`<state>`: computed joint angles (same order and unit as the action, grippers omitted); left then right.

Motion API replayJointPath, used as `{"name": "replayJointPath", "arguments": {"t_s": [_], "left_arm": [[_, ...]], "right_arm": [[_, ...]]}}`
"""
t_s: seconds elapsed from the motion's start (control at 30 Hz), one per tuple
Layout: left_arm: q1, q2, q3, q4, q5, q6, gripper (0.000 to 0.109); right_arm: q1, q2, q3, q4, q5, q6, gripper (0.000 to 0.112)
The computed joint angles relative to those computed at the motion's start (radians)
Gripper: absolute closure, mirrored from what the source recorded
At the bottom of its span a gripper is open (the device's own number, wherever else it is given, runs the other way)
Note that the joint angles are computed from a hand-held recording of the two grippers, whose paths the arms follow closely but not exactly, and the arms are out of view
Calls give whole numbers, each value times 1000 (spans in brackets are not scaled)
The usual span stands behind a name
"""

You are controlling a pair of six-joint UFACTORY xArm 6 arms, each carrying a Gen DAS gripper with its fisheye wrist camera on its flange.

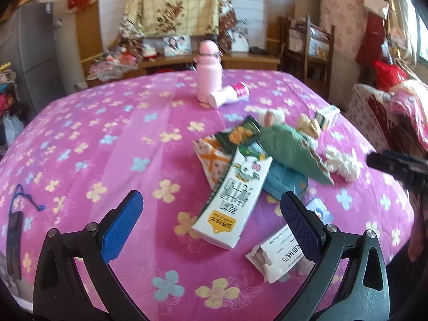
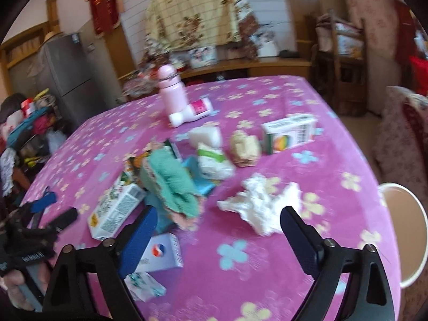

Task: Collect trash
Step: 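Grasp the green towel with the right tool while the left tool grasps the milk carton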

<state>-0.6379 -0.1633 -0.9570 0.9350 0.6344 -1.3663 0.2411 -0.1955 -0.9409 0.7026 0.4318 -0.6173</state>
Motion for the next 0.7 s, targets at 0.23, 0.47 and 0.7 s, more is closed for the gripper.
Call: {"name": "replayJointPath", "arguments": {"t_s": [0.23,0.47,0.7], "left_arm": [[51,94,-50,-120,-74,134,6],[94,163,-92,-224,-121,268,20],[110,196,-103,-325,-154,347,57]], "right_arm": [[42,202,-213,-11,135,-54,21],[71,335,-355,-22,231,-69,46],[68,353,-362,32,221,-109,74]]}}
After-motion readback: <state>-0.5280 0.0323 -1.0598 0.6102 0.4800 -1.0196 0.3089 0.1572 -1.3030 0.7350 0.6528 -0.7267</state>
